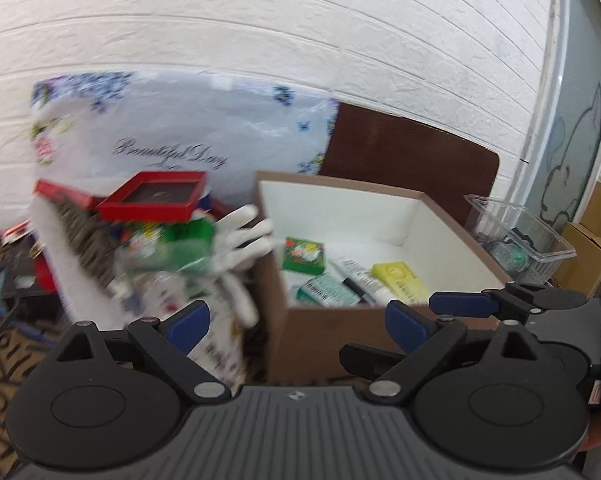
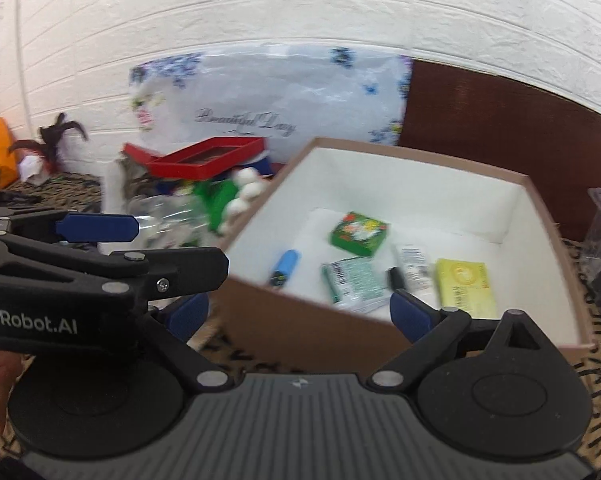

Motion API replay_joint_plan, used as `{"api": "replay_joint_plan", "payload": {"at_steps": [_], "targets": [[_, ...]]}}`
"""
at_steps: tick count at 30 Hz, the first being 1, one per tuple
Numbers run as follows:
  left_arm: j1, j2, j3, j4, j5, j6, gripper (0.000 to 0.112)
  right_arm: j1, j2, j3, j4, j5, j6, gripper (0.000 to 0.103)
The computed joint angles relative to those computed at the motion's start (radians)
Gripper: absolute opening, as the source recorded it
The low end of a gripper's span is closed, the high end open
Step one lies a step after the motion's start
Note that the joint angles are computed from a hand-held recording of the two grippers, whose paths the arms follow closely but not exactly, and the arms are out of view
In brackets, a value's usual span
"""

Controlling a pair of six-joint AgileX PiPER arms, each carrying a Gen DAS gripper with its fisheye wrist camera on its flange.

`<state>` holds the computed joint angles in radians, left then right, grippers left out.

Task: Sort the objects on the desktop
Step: 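Move both tools back toward the gold watch and toothpick bag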

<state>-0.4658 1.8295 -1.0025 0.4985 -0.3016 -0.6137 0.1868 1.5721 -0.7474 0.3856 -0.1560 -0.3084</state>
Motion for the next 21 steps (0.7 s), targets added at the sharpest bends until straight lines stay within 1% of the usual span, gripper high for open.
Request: {"api": "replay_joint_plan", "payload": {"at_steps": [2,3,6,8,9,11,14,16,18,19,21], "targets": [[0.034,-0.021,0.097,-0.104,-0.066,0.112,0.098,0.048,0.007,0.035,-0.127,-0.045,0.124,0.097],[0.049,-0.026,0.133,-0.149,-0.080,0.157,0.098,0.072,0.018,0.049,-0.161,-0.070,0.156,0.097],[0.104,-0.016,0.196,-0.194,-0.096,0.202,0.098,0.134,0.079,0.058,-0.232,-0.113,0.238,0.097],[0.133,0.003,0.217,-0.243,-0.094,0.255,0.098,0.161,0.126,0.045,-0.292,-0.111,0.319,0.097],[0.148,0.014,0.225,-0.264,-0.095,0.280,0.098,0.175,0.149,0.038,-0.293,-0.111,0.328,0.097],[0.180,0.041,0.223,-0.250,-0.086,0.261,0.097,0.209,0.189,0.035,-0.205,-0.128,0.252,0.097],[0.214,0.081,0.195,-0.157,-0.076,0.164,0.093,0.238,0.240,0.016,-0.096,-0.132,0.160,0.096],[0.213,0.103,0.179,-0.152,-0.075,0.166,0.090,0.242,0.261,0.004,-0.060,-0.129,0.141,0.094],[0.210,0.122,0.156,-0.140,-0.056,0.166,0.084,0.242,0.281,-0.012,-0.029,-0.131,0.121,0.090],[0.211,0.131,0.147,-0.107,-0.049,0.140,0.081,0.241,0.293,-0.021,-0.015,-0.131,0.106,0.089],[0.223,0.149,0.127,0.005,-0.045,0.042,0.066,0.244,0.315,-0.034,0.026,-0.148,0.068,0.088]]}}
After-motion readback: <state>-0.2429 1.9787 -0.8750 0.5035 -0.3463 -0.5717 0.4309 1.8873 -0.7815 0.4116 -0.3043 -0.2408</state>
